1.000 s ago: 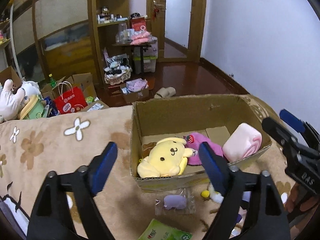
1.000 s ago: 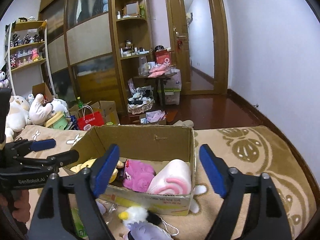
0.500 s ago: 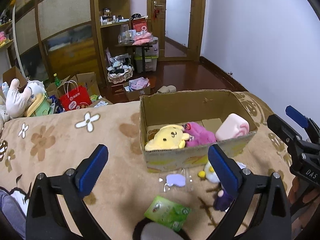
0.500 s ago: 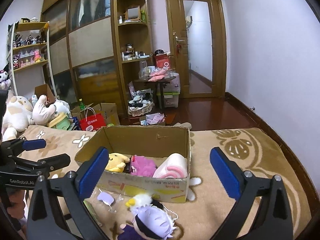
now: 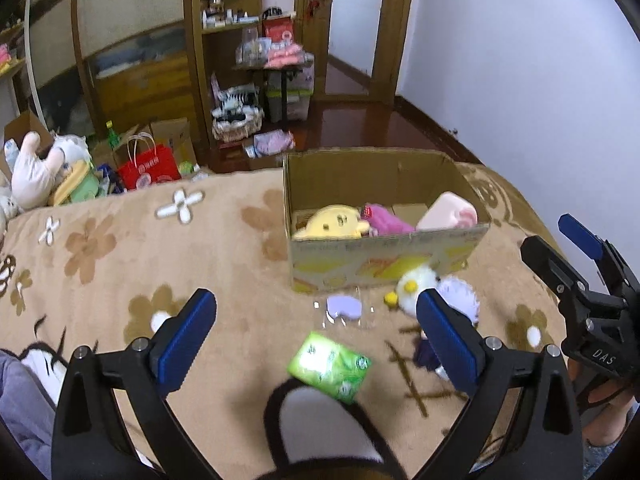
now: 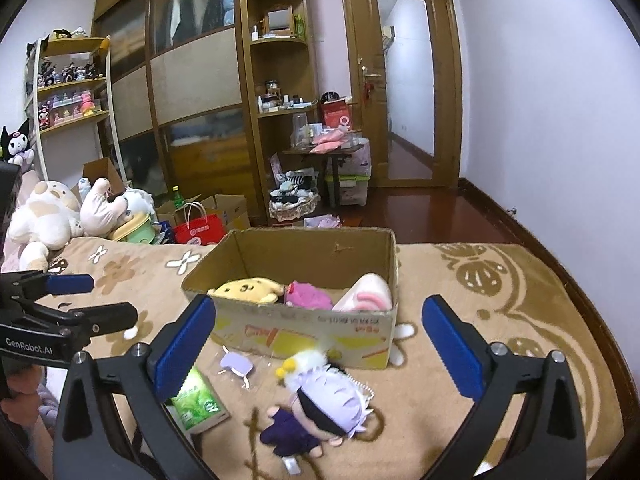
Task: Organize soft objects
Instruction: 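Move both tools down toward the green tissue pack and white-haired doll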
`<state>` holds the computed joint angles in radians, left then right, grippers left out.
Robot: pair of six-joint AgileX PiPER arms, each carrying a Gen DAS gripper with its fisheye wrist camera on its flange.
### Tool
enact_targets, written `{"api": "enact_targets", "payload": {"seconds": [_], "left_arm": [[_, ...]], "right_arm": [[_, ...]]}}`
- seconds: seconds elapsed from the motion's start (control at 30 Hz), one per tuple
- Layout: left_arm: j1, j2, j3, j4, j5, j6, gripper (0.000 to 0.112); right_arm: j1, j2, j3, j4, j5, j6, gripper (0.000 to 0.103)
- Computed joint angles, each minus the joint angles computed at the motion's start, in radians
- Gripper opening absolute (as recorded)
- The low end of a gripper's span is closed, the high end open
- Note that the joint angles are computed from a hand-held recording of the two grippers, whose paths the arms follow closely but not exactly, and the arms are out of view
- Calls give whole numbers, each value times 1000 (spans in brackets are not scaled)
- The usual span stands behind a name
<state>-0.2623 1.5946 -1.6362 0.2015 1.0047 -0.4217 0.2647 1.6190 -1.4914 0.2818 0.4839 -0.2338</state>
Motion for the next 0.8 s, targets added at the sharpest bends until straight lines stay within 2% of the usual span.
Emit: {"api": "enact_targets", "payload": {"seconds": [0.3,0.53,0.8], "left_arm": [[-4,30,-16,-25,69,22,99],[17,74,-28,-44,66,25,99],[34,123,-63,-63,94,34,99]], "right_arm": [[15,-10,58,14,13,-30,103],[40,47,17,-59,54,33,103],[13,95,-16,-5,96,19,103]]}}
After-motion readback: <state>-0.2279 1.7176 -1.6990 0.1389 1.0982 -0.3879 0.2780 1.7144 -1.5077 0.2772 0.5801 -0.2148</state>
